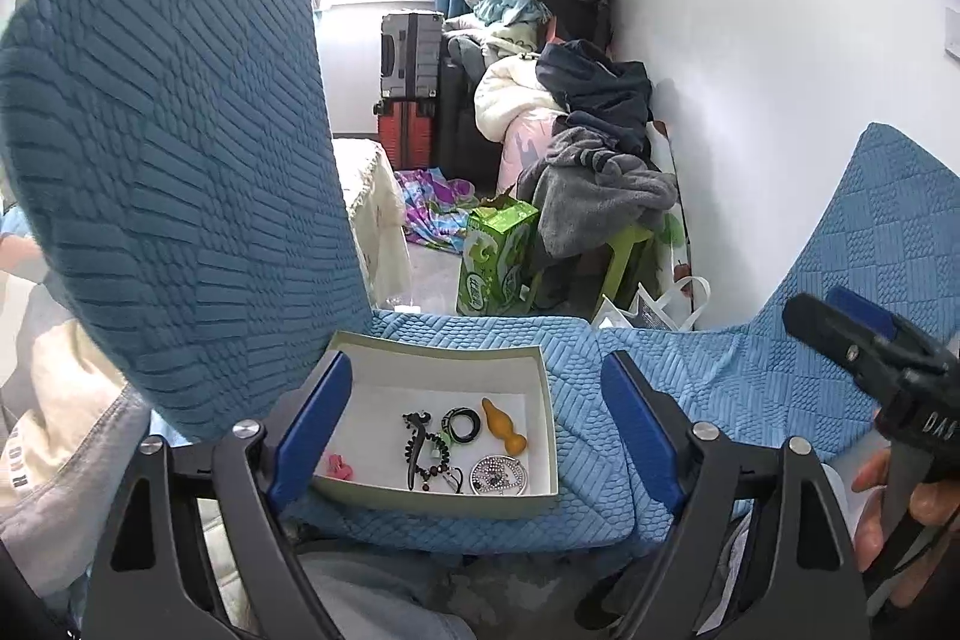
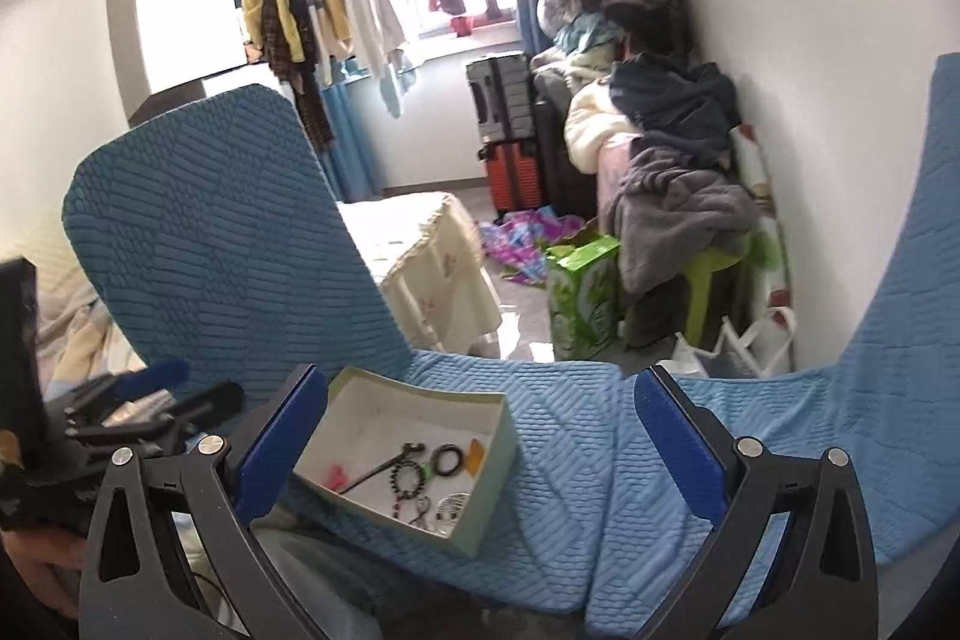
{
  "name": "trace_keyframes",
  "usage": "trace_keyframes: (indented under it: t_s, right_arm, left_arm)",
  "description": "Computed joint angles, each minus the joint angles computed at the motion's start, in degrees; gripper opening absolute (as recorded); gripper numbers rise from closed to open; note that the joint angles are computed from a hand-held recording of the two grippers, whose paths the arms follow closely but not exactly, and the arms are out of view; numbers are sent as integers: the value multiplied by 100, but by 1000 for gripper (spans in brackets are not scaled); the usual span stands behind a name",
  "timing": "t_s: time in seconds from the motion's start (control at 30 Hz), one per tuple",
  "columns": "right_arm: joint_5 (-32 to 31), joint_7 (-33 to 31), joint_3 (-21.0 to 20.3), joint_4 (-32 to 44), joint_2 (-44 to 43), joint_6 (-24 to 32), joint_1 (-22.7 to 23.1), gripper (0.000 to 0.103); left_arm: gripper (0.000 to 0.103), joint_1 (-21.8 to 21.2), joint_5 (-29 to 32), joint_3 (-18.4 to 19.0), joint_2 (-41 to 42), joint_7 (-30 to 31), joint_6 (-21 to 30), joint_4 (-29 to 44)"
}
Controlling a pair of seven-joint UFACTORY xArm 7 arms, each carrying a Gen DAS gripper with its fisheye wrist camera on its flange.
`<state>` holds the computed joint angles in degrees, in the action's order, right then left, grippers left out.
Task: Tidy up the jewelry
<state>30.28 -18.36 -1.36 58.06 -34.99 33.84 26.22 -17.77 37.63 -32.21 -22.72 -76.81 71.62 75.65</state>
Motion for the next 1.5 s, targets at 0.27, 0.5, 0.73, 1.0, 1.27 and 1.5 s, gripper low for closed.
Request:
trace_keyframes:
  t_s: [0.27,0.5,0.73,1.0,1.27,1.5]
  right_arm:
    - [-176,207,83,-498,-372,-230,-110,103]
    - [-497,553,269,-1076,-739,-199,-116,103]
    - [-674,875,295,-1365,-888,-152,-116,103]
    - [-787,1012,291,-1432,-949,26,-39,103]
    - [-1106,1235,433,-1461,-938,127,-248,103]
    - [-1237,1300,439,-1401,-873,-16,-303,103]
  left_arm:
    - [89,-117,-20,-72,49,-252,335,-34]
    - [90,-250,-416,110,-232,-318,172,-518]
    - [98,-158,-574,29,-355,-402,144,-653]
    - [102,-131,-582,-21,-317,-444,76,-683]
    - [102,-141,-598,-30,-422,-563,14,-806]
    - [102,-119,-626,-48,-328,-503,37,-733]
